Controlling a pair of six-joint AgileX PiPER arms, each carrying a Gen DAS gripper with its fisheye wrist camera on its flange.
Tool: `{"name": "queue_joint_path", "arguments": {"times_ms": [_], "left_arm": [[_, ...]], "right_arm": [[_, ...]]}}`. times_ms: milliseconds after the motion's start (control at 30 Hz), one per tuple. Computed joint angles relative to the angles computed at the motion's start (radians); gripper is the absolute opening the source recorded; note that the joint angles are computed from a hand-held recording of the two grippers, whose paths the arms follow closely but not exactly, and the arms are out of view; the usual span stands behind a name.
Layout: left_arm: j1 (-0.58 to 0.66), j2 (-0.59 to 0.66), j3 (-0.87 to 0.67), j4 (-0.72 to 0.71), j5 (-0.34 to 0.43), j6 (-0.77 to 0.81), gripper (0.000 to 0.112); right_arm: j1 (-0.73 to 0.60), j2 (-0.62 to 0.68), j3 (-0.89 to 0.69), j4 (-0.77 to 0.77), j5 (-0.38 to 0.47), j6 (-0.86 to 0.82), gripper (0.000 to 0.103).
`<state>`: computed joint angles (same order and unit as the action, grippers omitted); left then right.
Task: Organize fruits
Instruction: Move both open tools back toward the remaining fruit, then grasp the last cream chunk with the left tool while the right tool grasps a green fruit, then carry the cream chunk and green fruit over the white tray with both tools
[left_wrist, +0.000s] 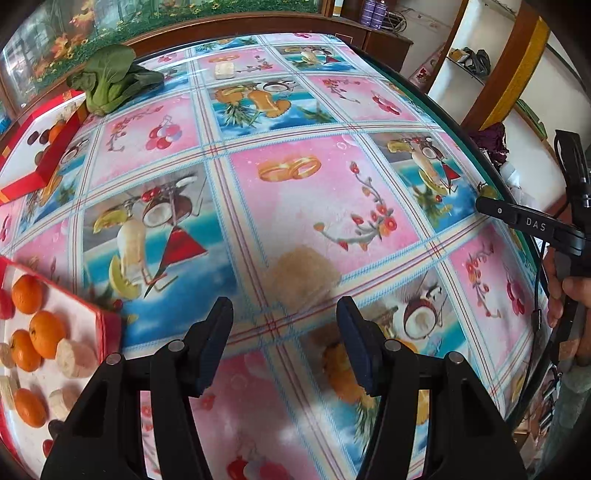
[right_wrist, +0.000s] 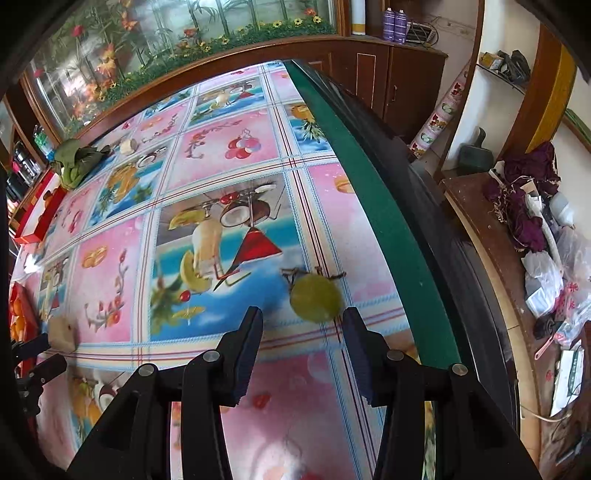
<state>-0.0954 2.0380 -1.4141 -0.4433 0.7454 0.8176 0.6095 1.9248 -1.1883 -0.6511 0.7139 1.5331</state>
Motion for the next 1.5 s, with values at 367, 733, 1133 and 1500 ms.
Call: {"name": "queue_joint_path", "arguments": {"times_ms": [367, 733, 1133, 1500], "left_arm": [[-0.043, 0.01, 0.019, 0.019, -0.098, 0.032, 0.026], [0.07, -0.061, 0.099, -0.053, 0.007, 0.167, 0.025], [0.237, -0.186, 0.225, -0.131, 0.076, 0.343, 0.025], [0.366, -0.238, 0.24, -0.119, 0.102, 0.429, 0.025]], "right_arm": [[-0.001, 0.039, -0.05, -0.034, 0.067, -0.021, 0.029], [0.125, 0.012, -0.055, -0.03, 0.047, 0.039, 0.029], [0.297, 0.129, -0.276, -0.022, 0.041, 0.029, 0.029], [0.38, 0.251, -0.511, 0.069, 0.1, -0.099, 0.029]]}}
